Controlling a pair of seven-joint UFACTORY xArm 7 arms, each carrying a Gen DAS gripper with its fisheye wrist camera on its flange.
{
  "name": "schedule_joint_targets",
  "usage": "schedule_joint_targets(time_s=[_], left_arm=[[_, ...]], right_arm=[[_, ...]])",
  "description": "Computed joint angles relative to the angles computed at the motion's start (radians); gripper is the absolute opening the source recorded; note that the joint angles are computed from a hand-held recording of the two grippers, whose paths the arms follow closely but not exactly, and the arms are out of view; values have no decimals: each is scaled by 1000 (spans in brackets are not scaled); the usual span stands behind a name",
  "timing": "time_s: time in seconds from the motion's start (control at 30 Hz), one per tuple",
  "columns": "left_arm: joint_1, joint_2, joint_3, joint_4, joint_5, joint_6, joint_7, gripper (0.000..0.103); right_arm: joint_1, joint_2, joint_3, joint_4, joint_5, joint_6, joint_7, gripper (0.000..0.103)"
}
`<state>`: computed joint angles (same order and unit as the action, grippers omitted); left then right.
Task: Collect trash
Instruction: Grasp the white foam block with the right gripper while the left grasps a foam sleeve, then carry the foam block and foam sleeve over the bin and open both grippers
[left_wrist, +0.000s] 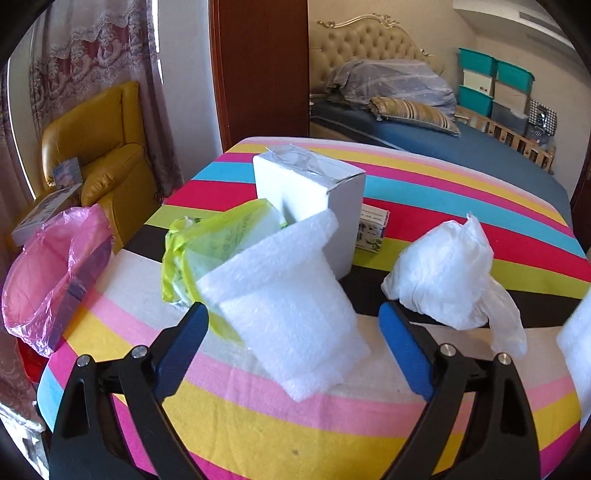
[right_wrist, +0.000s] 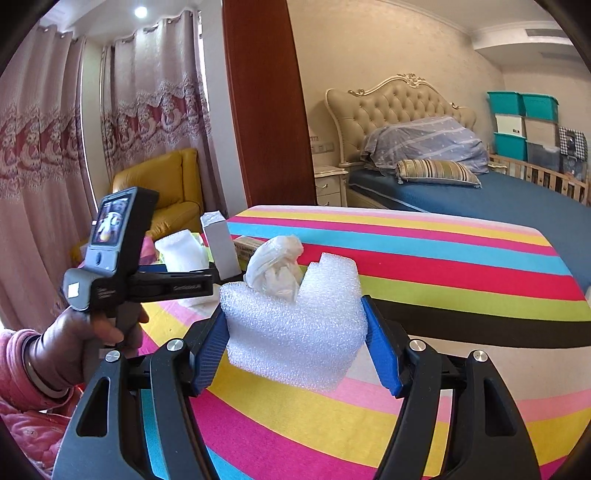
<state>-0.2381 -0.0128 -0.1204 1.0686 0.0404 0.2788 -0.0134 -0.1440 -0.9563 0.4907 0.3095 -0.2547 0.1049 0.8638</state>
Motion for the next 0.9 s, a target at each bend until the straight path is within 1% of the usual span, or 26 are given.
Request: schedule_joint_targets(time_s=[0.03,0.07,0.1,0.13,0.2,0.27,0.3,0.33,0.47,0.57,0.63,0.73,0.83,0.9], left_arm=[[-2,6,-1,11,-21,22,18,78],[-3,10,-1,21,-59,51,58,61],[-4,8,-1,24,-110,71,110,61],[-4,-15,2,-4,-171,50,167,60],[-15,-49,18,-32,-323,58,308,60],[-35,-106,55,-77,-507,91,490,60],[-42,-123,70,-92,-559,106,550,60],[-53,-152,96,-115,-630,130,636,60],[-71,-229,162,-184,-785,186,856,60],[-79,-274,194,-226,-863,211,984,60],[-77,-303,194,-263,-888,187,1041,60],[-83,-324,210,-289,-924,179,1099,60],[-93,-352,220,-314,-965,148,1145,60],[-103,-346,235,-310,-997,134,1183,60]], right_arm=[[3,-6,-4,-5,2,0,2,65],[3,-9,0,-3,4,3,7,65],[8,-15,-2,-6,6,7,10,65],[10,-15,-5,-7,7,5,10,65],[15,-17,-2,-8,7,6,13,65],[18,-5,6,-2,6,2,15,65],[19,3,7,2,4,0,14,65],[20,16,14,10,2,-1,13,65],[25,54,37,36,-9,-2,9,65],[23,94,59,64,-21,2,6,65],[22,122,73,81,-27,4,9,65],[25,146,88,97,-39,13,15,65],[20,168,109,112,-54,22,26,65],[20,173,121,116,-61,32,40,65]])
